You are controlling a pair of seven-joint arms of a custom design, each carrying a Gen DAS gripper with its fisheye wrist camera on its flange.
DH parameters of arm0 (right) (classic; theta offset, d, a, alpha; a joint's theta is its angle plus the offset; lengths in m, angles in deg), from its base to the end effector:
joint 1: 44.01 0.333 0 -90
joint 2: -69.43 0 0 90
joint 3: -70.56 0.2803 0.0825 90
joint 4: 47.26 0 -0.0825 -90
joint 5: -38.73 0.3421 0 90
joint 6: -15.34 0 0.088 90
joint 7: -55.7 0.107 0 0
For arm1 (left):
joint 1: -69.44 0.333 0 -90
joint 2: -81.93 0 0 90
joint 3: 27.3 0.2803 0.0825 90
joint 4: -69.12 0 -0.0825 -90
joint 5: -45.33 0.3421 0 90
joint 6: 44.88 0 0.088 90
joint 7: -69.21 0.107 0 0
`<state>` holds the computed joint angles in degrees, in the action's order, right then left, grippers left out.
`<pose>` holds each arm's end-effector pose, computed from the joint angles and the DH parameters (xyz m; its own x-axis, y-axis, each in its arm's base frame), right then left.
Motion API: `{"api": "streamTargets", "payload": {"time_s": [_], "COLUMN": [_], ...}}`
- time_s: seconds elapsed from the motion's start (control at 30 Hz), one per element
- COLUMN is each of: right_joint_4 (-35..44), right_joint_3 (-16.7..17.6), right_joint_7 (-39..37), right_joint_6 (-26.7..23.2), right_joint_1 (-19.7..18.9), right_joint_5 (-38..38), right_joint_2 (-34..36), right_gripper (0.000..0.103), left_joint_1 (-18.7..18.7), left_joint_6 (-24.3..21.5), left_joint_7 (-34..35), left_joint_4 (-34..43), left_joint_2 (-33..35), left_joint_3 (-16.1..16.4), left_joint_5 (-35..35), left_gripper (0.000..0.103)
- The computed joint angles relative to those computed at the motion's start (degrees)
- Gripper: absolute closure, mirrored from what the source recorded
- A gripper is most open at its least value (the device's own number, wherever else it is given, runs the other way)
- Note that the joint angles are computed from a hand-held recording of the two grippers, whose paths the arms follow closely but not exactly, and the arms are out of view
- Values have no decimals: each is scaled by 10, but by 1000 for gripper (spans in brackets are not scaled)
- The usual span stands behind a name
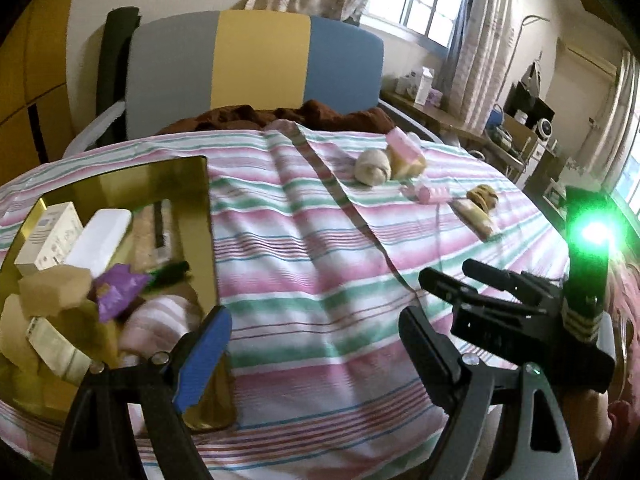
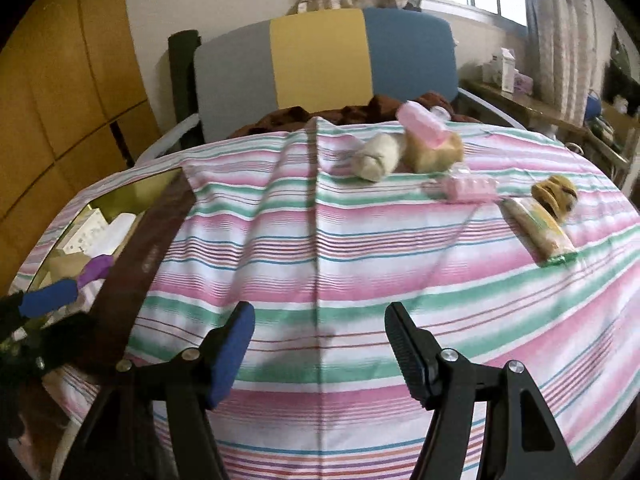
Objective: Organize objects
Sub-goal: 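Move both tools back from the tray toward the remaining items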
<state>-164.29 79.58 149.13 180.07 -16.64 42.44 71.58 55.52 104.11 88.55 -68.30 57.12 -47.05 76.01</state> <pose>0.4614 0.3342 0.5033 0.5293 -0.8419 -0.1049 -0.6350 -0.3112 -0.7070 0.3558 -0.2654 0.5168 0.1711 -0.9682 0.1826 -0.6866 -0.2501 -0.6827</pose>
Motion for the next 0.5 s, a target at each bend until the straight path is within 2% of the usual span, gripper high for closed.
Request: {"api": "streamTargets", "payload": {"time_s": [0.27,0.4,0.5], "right_joint_4": [-7,1,19], "right_joint_3": [-10,-20,-27], "right_joint_7": [0,5,-14], "right_joint_6": [5,11,8], "right_joint_1": [-15,-26,-39], "right_joint_5": [-7,-22,-6], "right_joint_2": [-3,9,27], "right_gripper": [33,30,29], "left_joint_1": [-10,-19,-27], "left_joint_6": [5,2,4], "left_joint_7": [10,22,34], "left_joint_4": [32,51,60], "left_joint_2": [45,70,86], "left_joint_3": [-4,-1,3], "left_joint_5": [2,-1,-8], "left_gripper": [16,16,16]}}
